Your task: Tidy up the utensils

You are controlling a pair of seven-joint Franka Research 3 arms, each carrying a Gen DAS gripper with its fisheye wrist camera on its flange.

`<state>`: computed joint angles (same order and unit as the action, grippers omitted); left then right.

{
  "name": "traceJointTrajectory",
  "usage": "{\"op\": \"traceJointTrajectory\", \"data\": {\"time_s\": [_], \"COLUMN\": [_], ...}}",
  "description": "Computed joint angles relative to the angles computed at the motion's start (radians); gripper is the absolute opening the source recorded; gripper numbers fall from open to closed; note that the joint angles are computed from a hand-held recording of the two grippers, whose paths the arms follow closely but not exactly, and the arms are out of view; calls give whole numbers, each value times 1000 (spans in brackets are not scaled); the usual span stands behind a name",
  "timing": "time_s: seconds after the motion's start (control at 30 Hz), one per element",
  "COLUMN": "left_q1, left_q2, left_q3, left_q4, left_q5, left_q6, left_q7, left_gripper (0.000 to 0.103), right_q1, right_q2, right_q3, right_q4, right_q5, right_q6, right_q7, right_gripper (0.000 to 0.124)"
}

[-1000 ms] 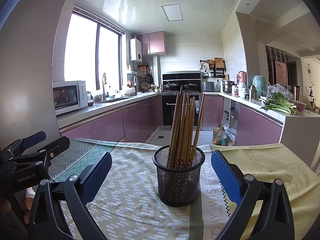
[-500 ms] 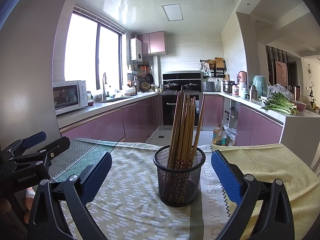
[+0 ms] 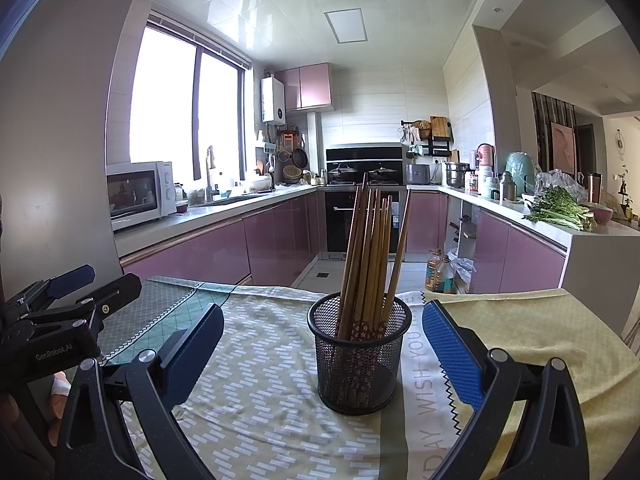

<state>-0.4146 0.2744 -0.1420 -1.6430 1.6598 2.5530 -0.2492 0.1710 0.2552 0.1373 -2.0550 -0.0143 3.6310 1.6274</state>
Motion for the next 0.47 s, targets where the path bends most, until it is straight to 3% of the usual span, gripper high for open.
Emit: {"op": "traceJointTrajectory", "data": {"time_s": [0.17, 0.27, 0.33, 0.4, 0.47], "left_q1": [-6, 7, 16, 25, 52], "left_q2": [3, 16, 26, 39, 55], "left_q3": [0, -2, 0, 6, 8], "left_q4": [1, 12, 19, 28, 34], "left_q5": [25, -35, -91, -173, -294], "left_q6": [-15, 18, 39, 48, 83], "left_q7": [-5, 41, 85, 159, 268], "left_gripper": [97, 97, 97, 97, 97], "right_q1": [-11, -38, -16, -2, -24], "right_q2": [0, -4, -13, -20, -16], "right_q3": [6, 17, -16, -48, -62], "right_q4": [0, -4, -11, -6, 30], "right_q5": [-21, -68, -24, 37, 67], "right_q6": [-4, -15, -42, -111, -247], "right_q7": [12, 43, -1, -46, -57], "right_gripper": [96, 96, 96, 96, 96]}}
